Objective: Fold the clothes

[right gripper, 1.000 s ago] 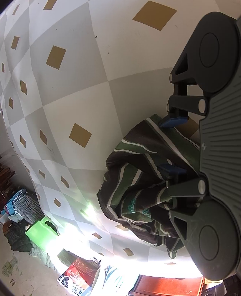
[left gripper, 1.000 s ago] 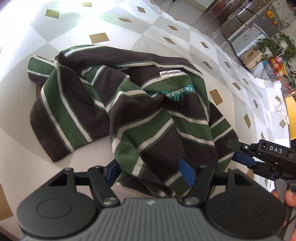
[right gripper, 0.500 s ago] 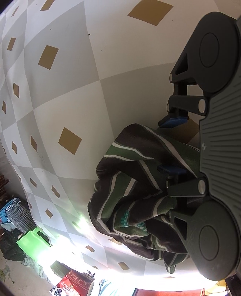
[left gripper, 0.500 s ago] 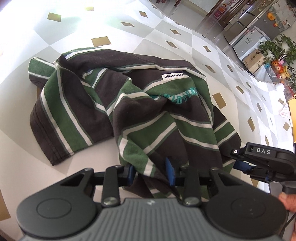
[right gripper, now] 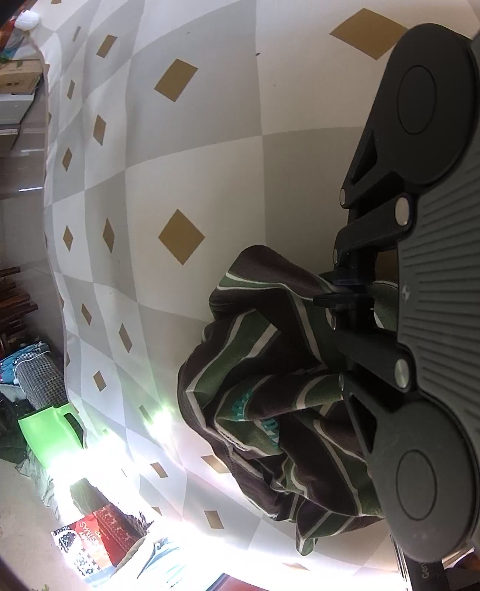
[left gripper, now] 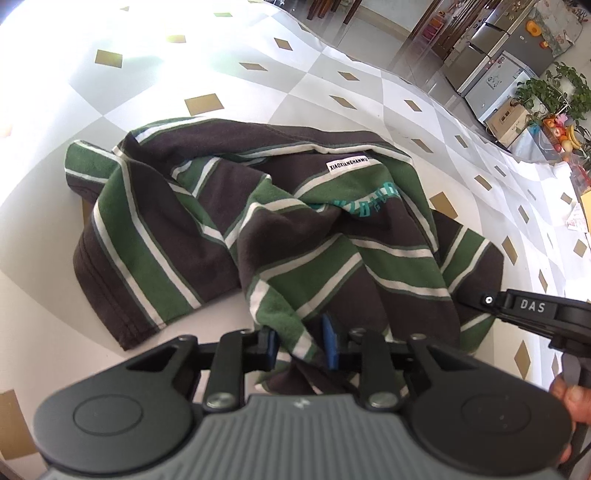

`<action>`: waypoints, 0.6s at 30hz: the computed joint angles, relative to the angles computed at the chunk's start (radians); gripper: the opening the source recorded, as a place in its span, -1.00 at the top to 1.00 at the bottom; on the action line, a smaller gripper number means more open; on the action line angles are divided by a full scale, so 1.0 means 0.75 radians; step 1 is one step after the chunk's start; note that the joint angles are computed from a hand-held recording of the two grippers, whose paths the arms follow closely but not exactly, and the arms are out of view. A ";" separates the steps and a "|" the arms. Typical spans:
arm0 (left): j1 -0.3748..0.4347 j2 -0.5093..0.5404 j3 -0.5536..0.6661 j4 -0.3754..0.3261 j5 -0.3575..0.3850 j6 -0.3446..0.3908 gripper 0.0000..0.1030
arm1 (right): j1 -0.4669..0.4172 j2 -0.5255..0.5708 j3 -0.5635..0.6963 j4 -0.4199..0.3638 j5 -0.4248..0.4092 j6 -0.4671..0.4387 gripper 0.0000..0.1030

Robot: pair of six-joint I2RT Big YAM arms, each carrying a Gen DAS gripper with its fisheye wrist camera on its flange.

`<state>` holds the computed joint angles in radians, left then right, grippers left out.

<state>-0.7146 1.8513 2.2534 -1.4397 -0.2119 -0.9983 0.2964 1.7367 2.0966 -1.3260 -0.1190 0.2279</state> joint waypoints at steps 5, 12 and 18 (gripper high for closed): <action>0.006 -0.013 0.007 -0.063 -0.121 0.003 0.63 | -0.025 -0.042 -0.018 0.065 0.162 -0.024 0.91; 0.033 -0.022 -0.002 -0.160 -0.213 -0.025 0.63 | -0.094 -0.086 -0.021 0.077 0.346 -0.005 0.91; 0.056 -0.069 -0.076 -0.118 -0.164 -0.063 0.62 | -0.173 -0.108 -0.017 0.045 0.348 0.063 0.87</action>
